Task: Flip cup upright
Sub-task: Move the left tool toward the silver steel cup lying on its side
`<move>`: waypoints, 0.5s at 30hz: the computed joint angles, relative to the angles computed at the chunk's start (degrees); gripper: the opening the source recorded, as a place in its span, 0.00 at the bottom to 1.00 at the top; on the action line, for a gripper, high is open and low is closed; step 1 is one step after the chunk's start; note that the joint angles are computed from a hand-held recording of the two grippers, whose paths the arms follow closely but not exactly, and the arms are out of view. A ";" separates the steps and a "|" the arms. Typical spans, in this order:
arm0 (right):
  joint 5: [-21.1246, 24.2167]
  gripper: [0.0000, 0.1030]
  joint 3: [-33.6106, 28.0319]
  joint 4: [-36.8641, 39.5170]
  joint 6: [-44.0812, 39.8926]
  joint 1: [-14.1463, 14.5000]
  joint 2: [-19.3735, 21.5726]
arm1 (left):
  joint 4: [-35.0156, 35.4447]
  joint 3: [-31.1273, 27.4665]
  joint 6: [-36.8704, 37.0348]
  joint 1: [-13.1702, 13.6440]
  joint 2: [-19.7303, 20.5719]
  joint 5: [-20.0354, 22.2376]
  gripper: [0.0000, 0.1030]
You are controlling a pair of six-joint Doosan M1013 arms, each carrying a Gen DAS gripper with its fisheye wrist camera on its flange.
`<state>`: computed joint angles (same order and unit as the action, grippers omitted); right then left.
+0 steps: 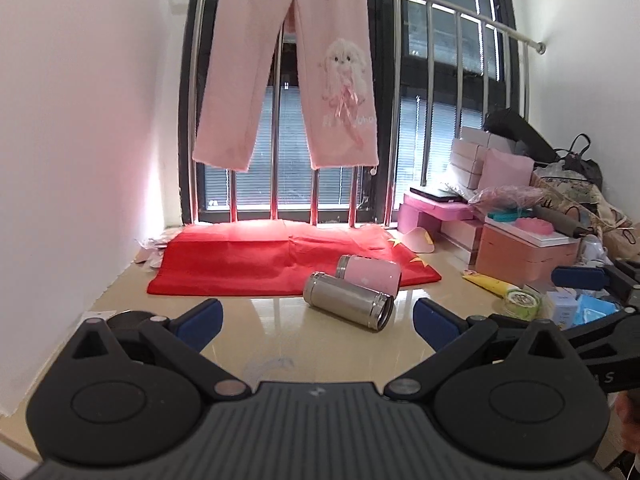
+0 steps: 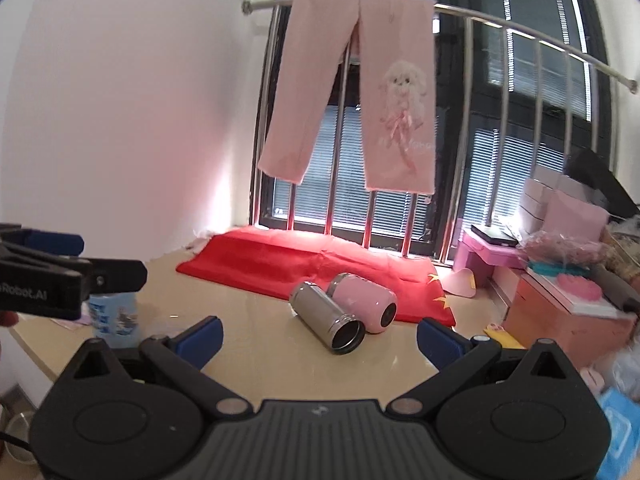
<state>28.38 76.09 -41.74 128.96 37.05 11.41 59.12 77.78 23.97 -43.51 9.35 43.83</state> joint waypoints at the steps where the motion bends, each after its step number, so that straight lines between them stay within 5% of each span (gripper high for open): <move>1: -0.05 1.00 -1.28 2.98 -3.52 -0.82 0.92 | -1.52 -1.20 1.41 0.53 0.89 0.10 1.00; 10: 2.39 1.00 -12.24 25.36 -30.10 -6.02 9.16 | -13.08 -12.42 12.42 4.25 8.76 4.25 1.00; 15: 5.10 1.00 -17.09 34.84 -39.96 -8.41 12.95 | -20.00 -21.95 18.30 5.82 14.56 9.85 1.00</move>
<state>33.48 59.00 -6.90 89.00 28.64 24.36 39.13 55.83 42.26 -37.69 23.91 53.69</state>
